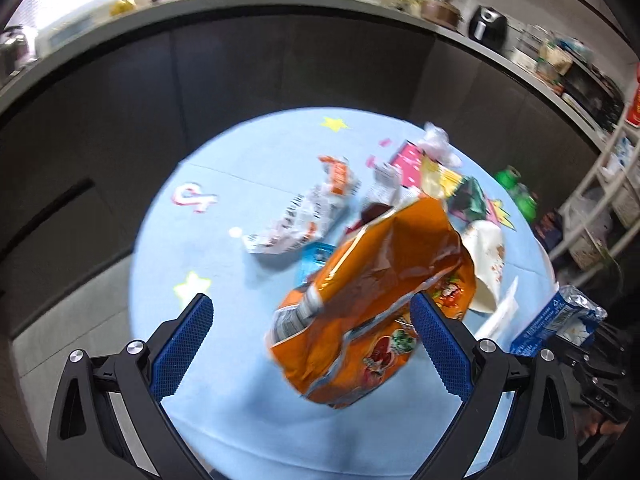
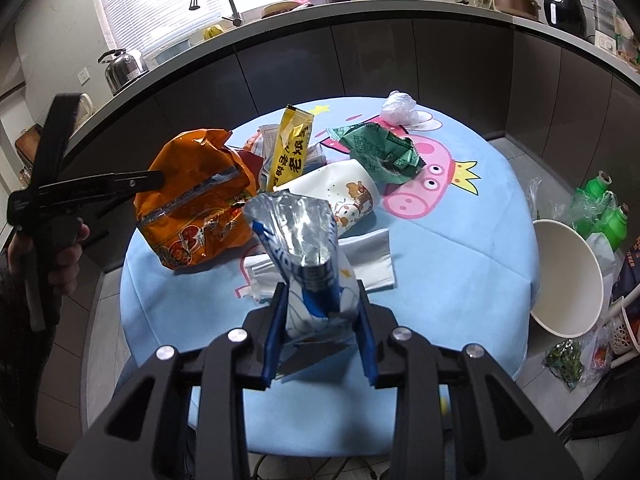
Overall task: Collect trash
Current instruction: 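Grasp the orange snack bag with the left tool while the right tool grasps the milk carton, then carry both items over the white bin and open both tools to drop them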
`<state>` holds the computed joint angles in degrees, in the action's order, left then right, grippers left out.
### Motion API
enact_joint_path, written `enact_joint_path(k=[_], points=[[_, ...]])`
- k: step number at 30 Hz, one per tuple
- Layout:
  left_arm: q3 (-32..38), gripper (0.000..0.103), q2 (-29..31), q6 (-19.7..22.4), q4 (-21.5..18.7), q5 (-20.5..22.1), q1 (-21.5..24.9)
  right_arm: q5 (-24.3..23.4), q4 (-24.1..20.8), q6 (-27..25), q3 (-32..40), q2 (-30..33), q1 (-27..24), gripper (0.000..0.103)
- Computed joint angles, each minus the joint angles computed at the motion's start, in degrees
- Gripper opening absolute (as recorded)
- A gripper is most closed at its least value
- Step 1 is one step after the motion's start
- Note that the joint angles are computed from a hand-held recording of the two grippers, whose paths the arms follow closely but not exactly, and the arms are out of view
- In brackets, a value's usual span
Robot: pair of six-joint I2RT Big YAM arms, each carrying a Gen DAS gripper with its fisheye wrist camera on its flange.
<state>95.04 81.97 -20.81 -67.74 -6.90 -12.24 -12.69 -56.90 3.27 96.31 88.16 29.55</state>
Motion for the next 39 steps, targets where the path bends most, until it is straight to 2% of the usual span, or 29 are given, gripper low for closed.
enact_joint_path(k=[1,3,5,6,8,9,10,11,14,23,27,30,33,39], points=[[0.4,0.094,0.6,0.3,-0.3,1.3,0.3,0.1,0.0,0.1,-0.1,-0.1,0.0,0.033],[1.0,0.081,1.5,0.5,-0.7,3.8,0.9,0.3,0.1,0.2,-0.2,-0.3,0.1,0.033],[1.6,0.06,1.9,-0.1,-1.1,5.6,1.1,0.6,0.3,0.2,-0.4,-0.7,0.2,0.033],[1.6,0.056,1.7,-0.8,-1.1,6.4,1.2,0.6,0.4,0.4,-0.4,-0.8,0.2,0.033],[1.1,0.032,1.1,-1.5,-0.6,7.8,1.0,0.5,0.4,0.5,-0.4,-1.0,0.1,0.033],[1.2,0.027,1.0,-1.8,-1.0,8.2,0.7,0.6,0.5,0.5,-0.5,-1.1,0.2,0.033],[1.5,0.014,1.1,-2.4,-2.0,7.8,0.3,0.6,0.6,0.4,-0.6,-1.4,0.3,0.033],[1.5,0.006,0.9,-2.9,-2.7,7.9,-0.1,0.4,0.7,0.4,-0.6,-1.6,0.3,0.033],[1.2,0.001,-0.6,-3.5,-3.2,6.9,-1.7,0.2,1.3,0.5,-1.0,-2.4,0.2,0.033],[6.7,0.001,-4.0,-4.8,-3.3,0.9,-6.7,-4.2,2.9,2.2,-0.9,-4.7,-1.8,0.032],[10.5,0.001,-3.3,-6.5,-2.4,1.5,-8.1,-3.4,3.9,2.4,-0.3,-5.3,-3.4,0.032],[14.1,0.001,-1.0,-6.1,-2.0,1.4,-9.9,-2.7,4.4,2.6,0.0,-5.4,-5.3,0.032],[17.9,0.001,2.4,-5.5,-1.7,3.0,-11.4,-1.1,4.6,2.4,0.3,-5.3,-7.8,0.032],[29.4,0.001,13.9,-3.9,-2.7,6.8,-14.5,1.5,5.4,2.4,-0.6,-5.1,-14.1,0.032]])
